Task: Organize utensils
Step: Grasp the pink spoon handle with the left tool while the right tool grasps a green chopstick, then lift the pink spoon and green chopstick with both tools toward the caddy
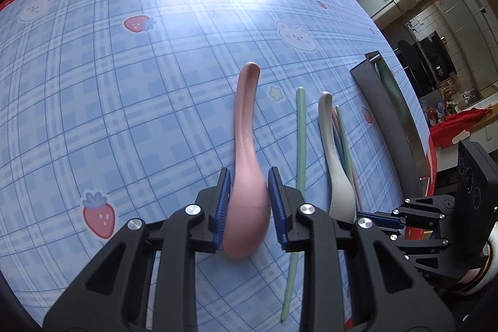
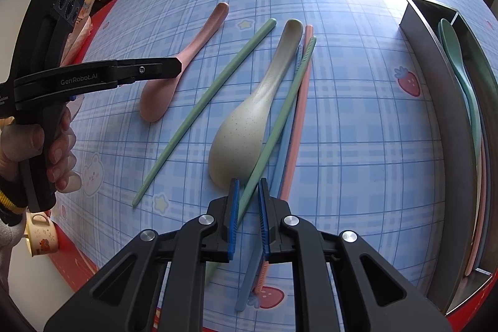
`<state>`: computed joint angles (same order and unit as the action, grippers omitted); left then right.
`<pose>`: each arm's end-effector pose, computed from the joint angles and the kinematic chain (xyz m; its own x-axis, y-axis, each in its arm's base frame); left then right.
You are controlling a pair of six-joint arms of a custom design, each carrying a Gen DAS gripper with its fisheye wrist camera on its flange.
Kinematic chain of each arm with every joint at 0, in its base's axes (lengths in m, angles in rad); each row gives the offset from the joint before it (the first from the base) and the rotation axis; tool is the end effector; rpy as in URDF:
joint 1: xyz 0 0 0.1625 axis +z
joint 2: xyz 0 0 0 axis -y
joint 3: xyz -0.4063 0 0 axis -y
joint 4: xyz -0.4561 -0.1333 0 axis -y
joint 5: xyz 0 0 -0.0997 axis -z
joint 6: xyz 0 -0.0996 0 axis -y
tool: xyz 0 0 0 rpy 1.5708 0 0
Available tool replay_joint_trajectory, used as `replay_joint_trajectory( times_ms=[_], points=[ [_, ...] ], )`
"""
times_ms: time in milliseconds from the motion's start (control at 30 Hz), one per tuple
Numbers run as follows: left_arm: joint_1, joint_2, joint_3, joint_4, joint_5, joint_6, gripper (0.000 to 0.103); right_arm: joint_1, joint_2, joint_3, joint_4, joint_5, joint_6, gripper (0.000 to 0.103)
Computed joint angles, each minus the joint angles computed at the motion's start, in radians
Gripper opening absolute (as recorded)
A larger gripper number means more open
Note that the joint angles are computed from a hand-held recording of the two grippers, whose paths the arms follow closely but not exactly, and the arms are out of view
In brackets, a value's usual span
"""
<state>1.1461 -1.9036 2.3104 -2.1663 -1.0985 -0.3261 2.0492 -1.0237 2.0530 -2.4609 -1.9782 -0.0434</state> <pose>-0.0024 -0.4387 0.2976 -0.9316 -0.0128 -0.3632 0.1122 0.9405 -0.3209 0.3284 -0.4295 0.0142 -0.7692 -0.5092 0.3860 -0.4897 0.8579 0.1556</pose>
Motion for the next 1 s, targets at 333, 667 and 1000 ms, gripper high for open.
replay_joint_trajectory(
  times_ms=[333, 667, 1000],
  points=[
    [-0.042, 0.020, 0.002, 0.018, 0.040, 0.007, 0.019, -0.005, -0.003, 0.003, -0.003, 0.008, -0.005, 0.012],
    [-0.112, 0.065, -0.002, 0.109, 0.103, 0.046, 0.013, -0.008, -0.004, 0.002, -0.006, 0.014, -0.010, 0.012],
    [-0.082, 0.135, -0.035, 0.068, 0.126, 0.038, 0.017, -0.007, -0.011, 0.013, -0.018, 0.014, -0.023, 0.012]
  ],
)
